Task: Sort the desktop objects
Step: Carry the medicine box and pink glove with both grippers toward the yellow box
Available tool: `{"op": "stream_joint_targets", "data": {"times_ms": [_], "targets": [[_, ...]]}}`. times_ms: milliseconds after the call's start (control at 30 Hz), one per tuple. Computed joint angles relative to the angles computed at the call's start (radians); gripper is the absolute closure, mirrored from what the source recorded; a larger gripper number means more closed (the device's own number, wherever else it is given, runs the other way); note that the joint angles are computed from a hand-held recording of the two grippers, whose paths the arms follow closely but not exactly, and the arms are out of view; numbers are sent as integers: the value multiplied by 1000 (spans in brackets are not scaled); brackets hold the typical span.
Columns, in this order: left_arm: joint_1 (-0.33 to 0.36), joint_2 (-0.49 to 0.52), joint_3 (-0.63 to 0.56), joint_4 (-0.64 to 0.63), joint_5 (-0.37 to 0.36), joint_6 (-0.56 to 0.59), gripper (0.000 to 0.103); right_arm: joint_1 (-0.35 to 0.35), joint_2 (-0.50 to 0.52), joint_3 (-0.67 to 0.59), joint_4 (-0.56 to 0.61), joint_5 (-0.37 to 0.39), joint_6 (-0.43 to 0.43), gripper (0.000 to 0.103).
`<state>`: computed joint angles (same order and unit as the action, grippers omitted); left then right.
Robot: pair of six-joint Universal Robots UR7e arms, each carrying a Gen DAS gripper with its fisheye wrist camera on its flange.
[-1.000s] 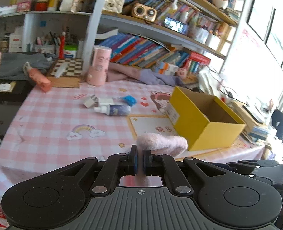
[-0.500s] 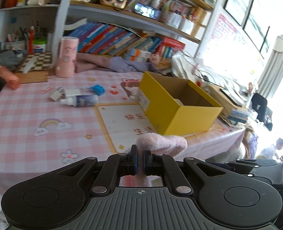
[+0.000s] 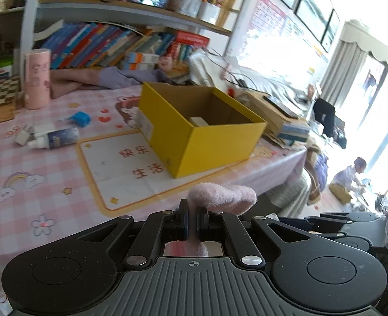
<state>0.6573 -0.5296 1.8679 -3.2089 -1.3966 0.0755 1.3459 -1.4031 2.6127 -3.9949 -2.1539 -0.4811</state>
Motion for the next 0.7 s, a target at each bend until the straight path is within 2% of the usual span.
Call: {"op": "stream_joint_targets", "data": {"times_ms": [300,700], "targets": [[-16,33,-45,37,-10,25,99,-45,-49,11,8,31,11,76],[-33,79,-111,67,-5,42,99,-101,-111,-12,86,91,0,76]]}}
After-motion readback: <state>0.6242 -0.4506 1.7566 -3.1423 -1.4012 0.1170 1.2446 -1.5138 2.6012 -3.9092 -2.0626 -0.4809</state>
